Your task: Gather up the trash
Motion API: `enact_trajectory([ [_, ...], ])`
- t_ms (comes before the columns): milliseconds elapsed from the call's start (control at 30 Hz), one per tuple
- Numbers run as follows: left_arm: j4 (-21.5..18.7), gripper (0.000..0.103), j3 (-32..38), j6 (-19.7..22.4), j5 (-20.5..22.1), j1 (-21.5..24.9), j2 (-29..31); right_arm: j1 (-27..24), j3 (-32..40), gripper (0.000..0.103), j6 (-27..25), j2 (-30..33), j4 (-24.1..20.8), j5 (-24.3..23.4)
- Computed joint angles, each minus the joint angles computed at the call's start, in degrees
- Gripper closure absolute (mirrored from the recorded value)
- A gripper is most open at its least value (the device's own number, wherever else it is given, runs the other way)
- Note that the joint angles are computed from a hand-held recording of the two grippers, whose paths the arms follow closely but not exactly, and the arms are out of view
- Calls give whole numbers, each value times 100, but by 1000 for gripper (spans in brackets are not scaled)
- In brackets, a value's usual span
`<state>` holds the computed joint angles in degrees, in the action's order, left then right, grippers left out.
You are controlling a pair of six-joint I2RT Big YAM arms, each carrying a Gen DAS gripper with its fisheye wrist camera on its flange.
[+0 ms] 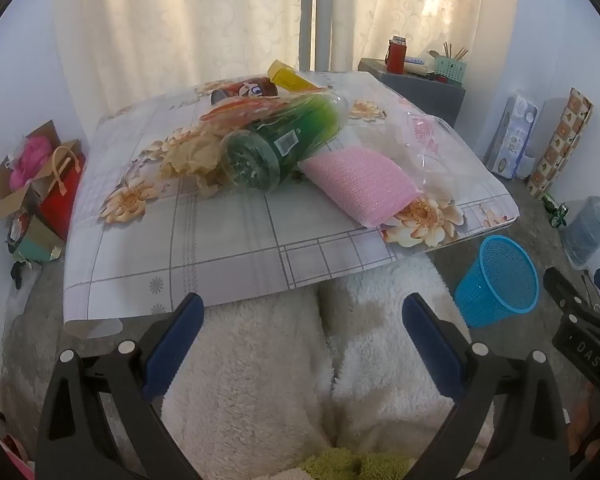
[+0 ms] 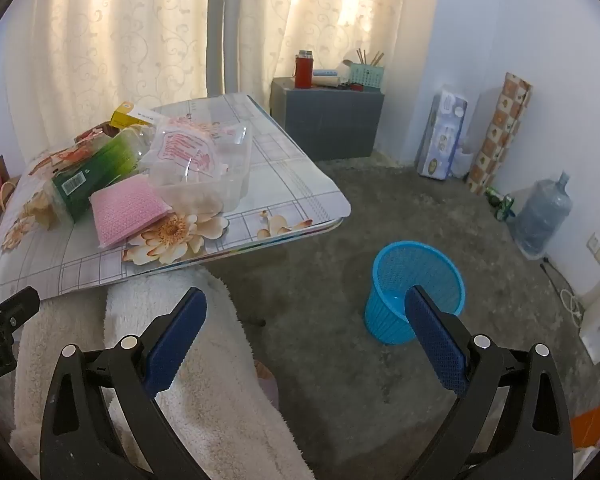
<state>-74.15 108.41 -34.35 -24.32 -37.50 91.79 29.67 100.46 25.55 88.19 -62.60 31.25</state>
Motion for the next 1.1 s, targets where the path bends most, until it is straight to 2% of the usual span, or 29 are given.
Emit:
enact_trajectory([
  [1100,-20,6,-39,21,-37,40,-67,41,4,8,18,-12,43,56],
])
